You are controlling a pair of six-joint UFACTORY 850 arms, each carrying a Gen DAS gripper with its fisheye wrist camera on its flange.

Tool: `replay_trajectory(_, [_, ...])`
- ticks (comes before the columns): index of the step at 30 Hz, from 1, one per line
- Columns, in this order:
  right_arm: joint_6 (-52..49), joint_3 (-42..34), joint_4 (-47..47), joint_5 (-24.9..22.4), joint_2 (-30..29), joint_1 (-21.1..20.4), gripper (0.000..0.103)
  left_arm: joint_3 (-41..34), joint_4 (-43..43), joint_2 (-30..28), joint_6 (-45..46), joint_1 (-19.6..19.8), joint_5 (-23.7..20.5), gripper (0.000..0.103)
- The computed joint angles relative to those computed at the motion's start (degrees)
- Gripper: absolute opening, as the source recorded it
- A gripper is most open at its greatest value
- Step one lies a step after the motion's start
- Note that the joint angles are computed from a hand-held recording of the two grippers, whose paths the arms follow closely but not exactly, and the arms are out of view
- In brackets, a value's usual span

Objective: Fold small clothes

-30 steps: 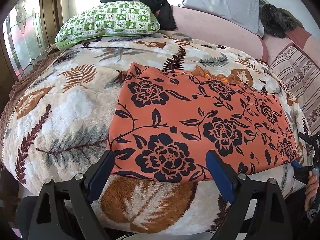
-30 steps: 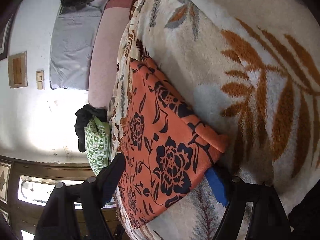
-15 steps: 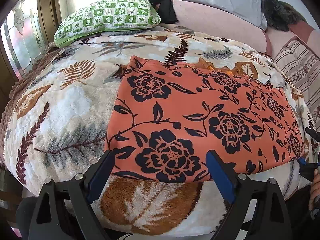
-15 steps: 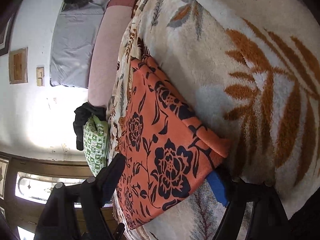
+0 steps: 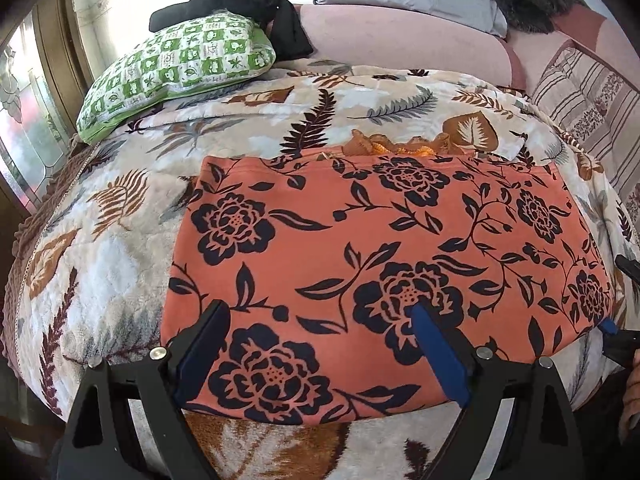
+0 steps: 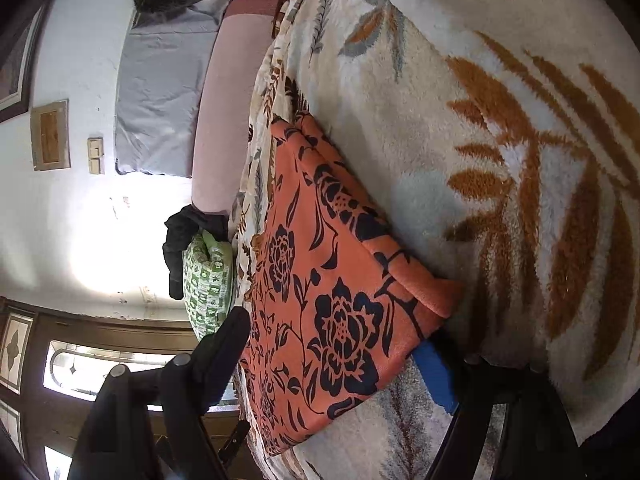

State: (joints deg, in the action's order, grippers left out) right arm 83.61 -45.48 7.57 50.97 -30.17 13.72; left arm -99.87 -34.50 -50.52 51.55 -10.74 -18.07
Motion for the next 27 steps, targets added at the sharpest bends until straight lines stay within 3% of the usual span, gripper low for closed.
replay_trajectory(12, [-2.62,-0.67,1.69,-2.52,0.45,0.56,0.082,-0.82,0.55,-0.89,-0.65,-0.24,-1.2,0.092])
replay_trajectory(27, [-8.68,-1.75,5.26,-6.64,2.21,0.57,0.082,-7.15,0.25,-4.74,-3.25,-0.22,-3.91,0.092])
